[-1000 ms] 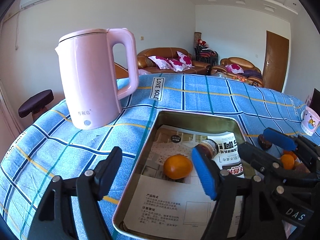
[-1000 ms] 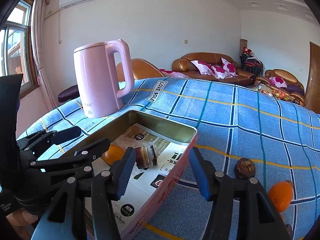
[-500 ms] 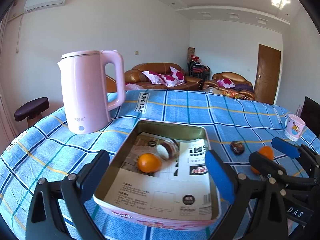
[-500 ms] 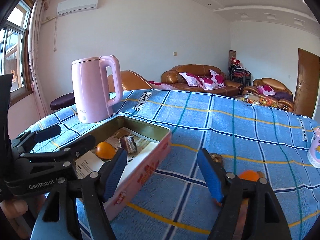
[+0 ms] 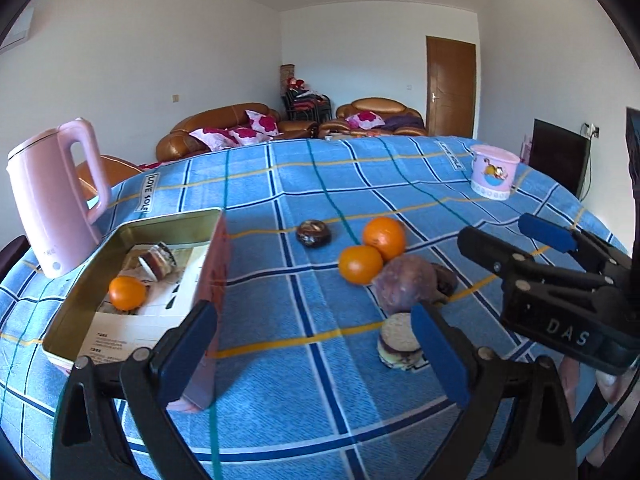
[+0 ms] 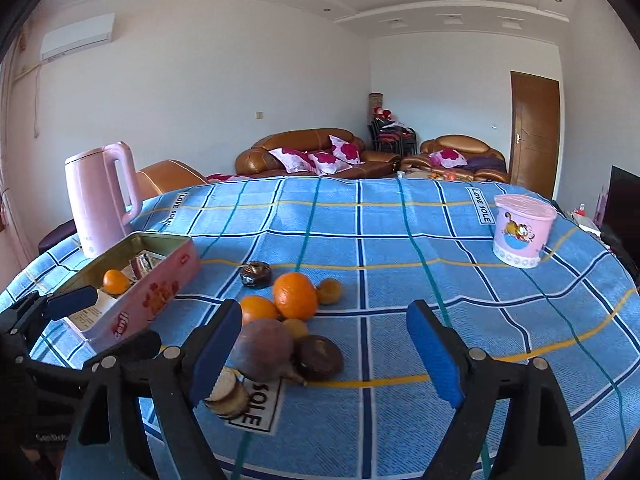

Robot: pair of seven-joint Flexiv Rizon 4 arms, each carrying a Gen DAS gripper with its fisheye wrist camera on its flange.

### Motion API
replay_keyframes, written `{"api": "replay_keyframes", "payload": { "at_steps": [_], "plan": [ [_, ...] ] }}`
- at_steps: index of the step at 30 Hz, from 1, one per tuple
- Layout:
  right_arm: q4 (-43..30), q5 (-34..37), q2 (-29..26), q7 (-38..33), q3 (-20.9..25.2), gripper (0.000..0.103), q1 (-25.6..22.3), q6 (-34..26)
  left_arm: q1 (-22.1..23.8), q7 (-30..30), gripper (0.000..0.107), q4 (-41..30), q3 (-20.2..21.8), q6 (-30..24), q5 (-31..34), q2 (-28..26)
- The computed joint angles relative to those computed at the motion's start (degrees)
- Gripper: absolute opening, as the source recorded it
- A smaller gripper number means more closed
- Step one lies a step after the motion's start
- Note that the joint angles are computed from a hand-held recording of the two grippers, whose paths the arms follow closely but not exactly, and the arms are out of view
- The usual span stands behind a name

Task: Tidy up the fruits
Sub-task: 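Grasp the round cake with the left tool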

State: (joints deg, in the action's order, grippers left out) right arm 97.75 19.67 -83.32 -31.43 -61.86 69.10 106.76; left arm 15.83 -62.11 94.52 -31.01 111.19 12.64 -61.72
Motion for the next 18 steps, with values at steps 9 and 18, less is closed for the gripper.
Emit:
{"api": "replay_keyframes", "payload": {
  "at_steps": [9,18],
  "plan": [
    [0.5,3.1,1.8,0.2,3.5,0.085,-2.4,2.8,-3.6,6.5,0.088,0.1,1.6,-7.0,-2.5,1.7],
    [-0.1,3.8,3.1,-2.5,5.2,0.086,-3.0,3.4,0.9,14.3,0.035,0.9,-5.5,-15.4,-9.7,0.4]
  ]
}}
